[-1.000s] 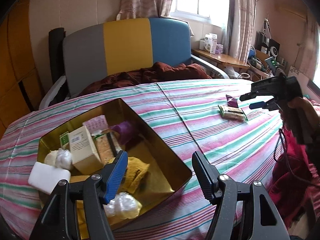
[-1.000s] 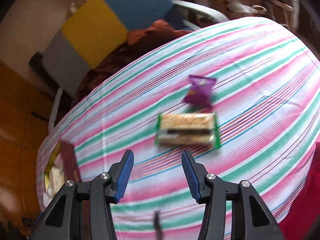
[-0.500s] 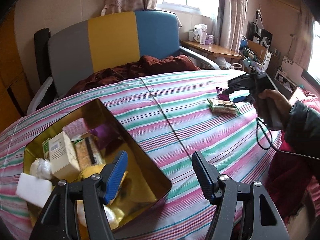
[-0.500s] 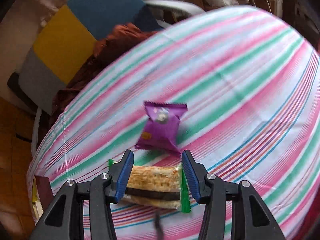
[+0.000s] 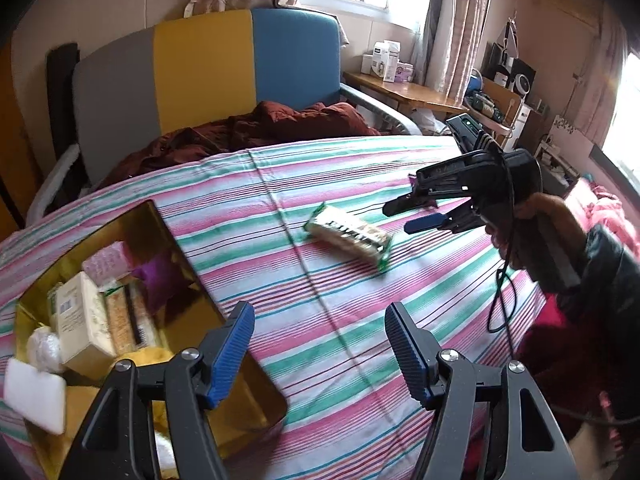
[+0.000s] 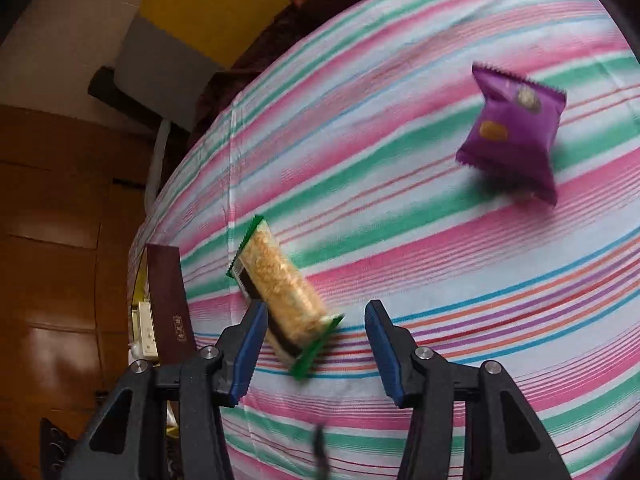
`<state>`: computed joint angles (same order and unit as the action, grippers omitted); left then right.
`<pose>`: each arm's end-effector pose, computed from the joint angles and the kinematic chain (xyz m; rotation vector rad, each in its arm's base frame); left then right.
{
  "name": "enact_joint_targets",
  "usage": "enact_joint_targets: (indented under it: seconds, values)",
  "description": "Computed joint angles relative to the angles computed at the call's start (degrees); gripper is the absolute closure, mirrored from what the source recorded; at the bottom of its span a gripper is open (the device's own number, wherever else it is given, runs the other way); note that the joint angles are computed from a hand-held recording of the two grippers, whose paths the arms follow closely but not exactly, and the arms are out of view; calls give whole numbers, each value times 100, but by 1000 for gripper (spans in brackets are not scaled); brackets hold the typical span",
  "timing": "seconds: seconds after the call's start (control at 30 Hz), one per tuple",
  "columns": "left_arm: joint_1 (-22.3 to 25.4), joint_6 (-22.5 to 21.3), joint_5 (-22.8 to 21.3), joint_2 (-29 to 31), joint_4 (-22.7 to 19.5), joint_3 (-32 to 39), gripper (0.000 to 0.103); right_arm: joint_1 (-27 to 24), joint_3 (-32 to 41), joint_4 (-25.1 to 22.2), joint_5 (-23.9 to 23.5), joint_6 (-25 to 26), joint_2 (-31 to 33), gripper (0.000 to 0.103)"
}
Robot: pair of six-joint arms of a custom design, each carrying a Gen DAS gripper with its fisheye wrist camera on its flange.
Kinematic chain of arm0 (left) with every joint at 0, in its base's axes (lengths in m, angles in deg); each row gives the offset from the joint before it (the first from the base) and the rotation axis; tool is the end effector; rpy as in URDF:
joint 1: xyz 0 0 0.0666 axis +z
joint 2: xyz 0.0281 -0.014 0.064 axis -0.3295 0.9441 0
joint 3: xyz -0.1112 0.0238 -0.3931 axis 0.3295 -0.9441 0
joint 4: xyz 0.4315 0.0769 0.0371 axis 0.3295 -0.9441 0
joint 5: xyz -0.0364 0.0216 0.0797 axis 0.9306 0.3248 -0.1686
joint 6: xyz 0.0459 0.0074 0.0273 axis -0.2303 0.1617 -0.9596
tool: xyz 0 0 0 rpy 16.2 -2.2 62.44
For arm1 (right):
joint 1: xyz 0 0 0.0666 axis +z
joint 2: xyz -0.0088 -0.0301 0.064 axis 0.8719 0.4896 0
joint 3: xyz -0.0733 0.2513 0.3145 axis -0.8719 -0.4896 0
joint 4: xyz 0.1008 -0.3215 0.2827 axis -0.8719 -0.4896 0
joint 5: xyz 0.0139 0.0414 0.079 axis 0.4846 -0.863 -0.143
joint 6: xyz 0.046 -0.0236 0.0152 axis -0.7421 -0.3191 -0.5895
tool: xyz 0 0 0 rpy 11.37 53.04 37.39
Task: Organize objects
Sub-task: 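Grasp the green-edged cracker pack with the left tool while the right tool grasps the purple packet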
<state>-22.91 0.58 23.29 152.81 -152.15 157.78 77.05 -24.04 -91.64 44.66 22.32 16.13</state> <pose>0.3945 -0.0471 0.5047 1.1606 2.2083 -0.5947 0.3522 0.1086 0.4231 1.0262 2.3969 0.7744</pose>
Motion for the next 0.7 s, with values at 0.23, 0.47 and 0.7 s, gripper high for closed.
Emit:
enact_joint_targets:
  seconds: [0.23, 0.47, 0.7]
  values:
    - [-568, 517, -163, 191, -61, 216, 32, -95, -94, -337, 1083, -444, -440, 51]
    - [-1245, 1583, -589, 815, -63, 638, 25, -89, -8, -834, 1971, -720, -568, 51]
    - [-1686, 2803, -1100, 1592, -199, 1049, 25, -152, -69, -708, 1934, -848, -626, 51]
